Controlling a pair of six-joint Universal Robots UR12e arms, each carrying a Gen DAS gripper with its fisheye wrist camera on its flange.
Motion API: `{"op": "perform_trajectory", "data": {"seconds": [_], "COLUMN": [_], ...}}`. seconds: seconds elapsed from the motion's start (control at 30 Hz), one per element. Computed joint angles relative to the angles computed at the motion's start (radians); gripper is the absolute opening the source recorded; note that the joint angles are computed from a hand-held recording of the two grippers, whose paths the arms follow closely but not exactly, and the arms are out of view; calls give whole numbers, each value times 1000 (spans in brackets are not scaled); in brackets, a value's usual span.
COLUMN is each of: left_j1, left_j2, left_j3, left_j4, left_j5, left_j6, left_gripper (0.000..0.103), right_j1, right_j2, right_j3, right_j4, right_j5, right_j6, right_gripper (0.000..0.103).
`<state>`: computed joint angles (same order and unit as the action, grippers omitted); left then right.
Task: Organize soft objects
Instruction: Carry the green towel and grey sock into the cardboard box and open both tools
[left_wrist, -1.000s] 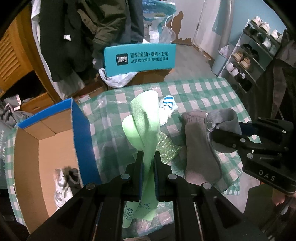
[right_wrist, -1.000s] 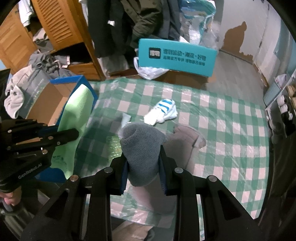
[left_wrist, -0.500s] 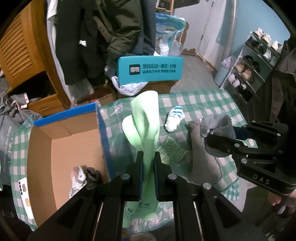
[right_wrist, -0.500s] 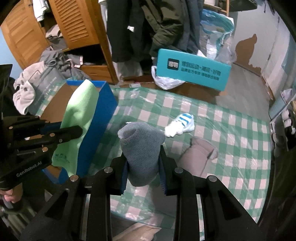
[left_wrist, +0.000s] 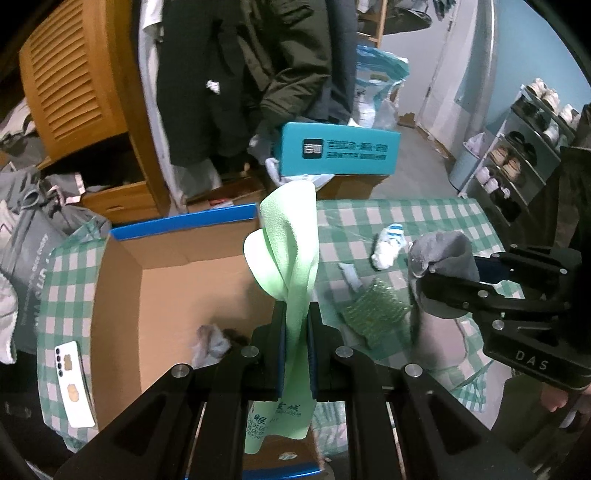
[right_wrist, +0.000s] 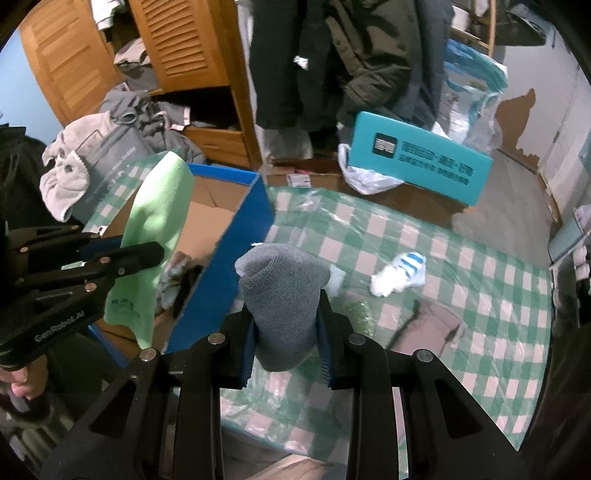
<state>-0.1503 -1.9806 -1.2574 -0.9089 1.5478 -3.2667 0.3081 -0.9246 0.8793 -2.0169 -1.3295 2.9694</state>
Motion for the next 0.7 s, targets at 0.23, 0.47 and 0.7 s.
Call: {"op": "perform_trajectory", "data": {"seconds": [0.23, 0.47, 0.7], "left_j1": [22, 46, 65], "left_j2": [21, 37, 43], "left_j3": [-37, -68, -86], "left_j4": [18, 29, 21], "left_j5": [12, 22, 26], "left_j6": [-15, -30, -43], "left_gripper": [10, 10, 10], "right_j1": [25, 45, 66], "right_j2": [31, 62, 103], "right_j3": [-58, -113, -178], "right_j4": [29, 63, 117], "right_j5": [6, 19, 33], "right_j6": [-17, -33, -48], "right_gripper": [27, 27, 27]}}
